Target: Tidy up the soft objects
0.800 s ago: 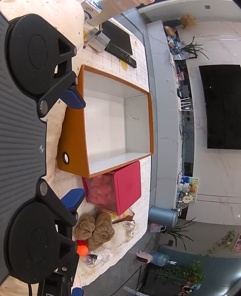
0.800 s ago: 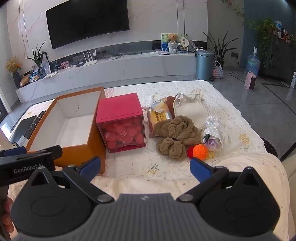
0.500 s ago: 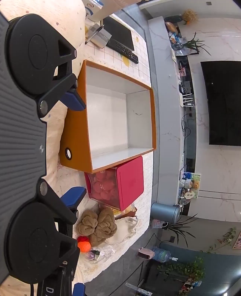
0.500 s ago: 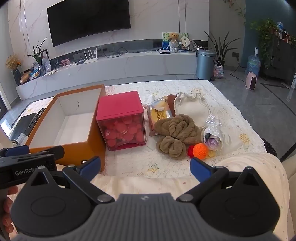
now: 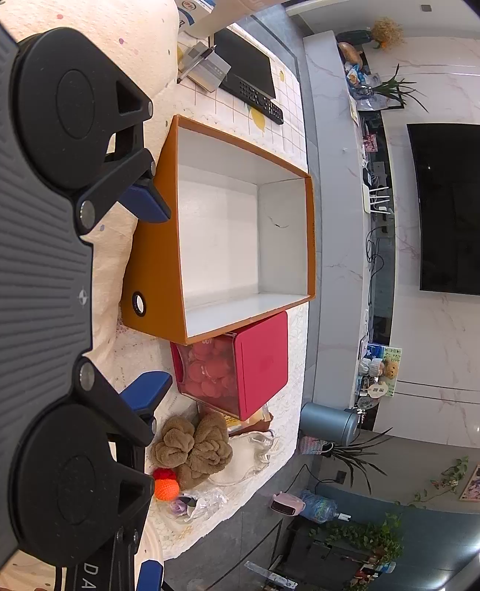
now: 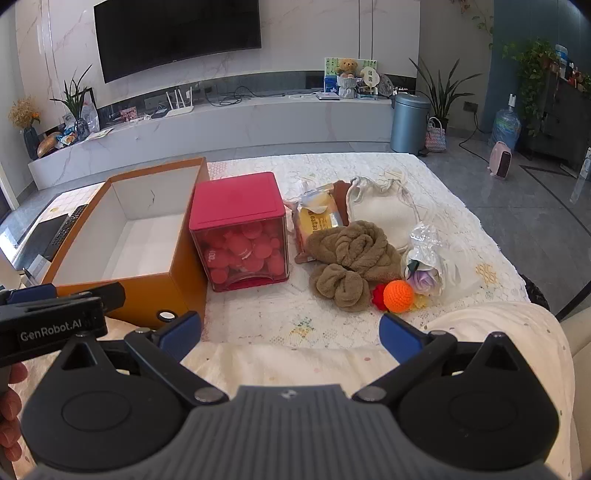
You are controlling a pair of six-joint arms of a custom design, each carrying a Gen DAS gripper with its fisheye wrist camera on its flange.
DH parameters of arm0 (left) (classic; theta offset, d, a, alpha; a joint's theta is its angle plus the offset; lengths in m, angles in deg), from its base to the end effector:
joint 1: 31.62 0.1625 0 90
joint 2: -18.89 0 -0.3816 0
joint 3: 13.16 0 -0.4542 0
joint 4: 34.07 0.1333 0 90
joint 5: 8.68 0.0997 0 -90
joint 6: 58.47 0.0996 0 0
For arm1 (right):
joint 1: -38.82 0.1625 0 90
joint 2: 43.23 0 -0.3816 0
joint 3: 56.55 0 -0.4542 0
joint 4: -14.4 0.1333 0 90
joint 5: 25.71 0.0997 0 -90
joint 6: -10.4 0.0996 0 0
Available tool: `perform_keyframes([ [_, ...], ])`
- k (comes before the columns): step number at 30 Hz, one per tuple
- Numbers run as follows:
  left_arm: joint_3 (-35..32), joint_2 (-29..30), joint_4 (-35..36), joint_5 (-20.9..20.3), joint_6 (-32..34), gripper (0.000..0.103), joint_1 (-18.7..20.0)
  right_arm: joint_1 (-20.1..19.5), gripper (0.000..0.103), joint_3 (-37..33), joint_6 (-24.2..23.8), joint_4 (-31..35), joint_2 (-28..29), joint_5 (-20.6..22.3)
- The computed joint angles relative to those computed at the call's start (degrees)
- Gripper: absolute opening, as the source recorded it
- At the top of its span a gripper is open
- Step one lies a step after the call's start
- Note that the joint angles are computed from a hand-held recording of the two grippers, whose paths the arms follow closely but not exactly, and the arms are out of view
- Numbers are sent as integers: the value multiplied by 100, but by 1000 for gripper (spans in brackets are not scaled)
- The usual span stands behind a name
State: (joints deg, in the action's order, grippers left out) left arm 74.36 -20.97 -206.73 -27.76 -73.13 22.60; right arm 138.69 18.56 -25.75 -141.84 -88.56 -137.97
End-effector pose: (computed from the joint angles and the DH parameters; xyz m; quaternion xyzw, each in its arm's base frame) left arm -0.2243 -0.7002 0.1019 -0.0291 0.7956 -0.4573 0.3962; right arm 0.2309 -0.7693 0.1934 0.3087 -0.8814 0.2572 0.2483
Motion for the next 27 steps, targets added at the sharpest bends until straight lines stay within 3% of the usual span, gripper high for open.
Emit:
perform_keyframes([
  [27, 24, 8, -78, 50, 31, 103, 0, -2, 100, 9, 7, -12, -3, -35],
])
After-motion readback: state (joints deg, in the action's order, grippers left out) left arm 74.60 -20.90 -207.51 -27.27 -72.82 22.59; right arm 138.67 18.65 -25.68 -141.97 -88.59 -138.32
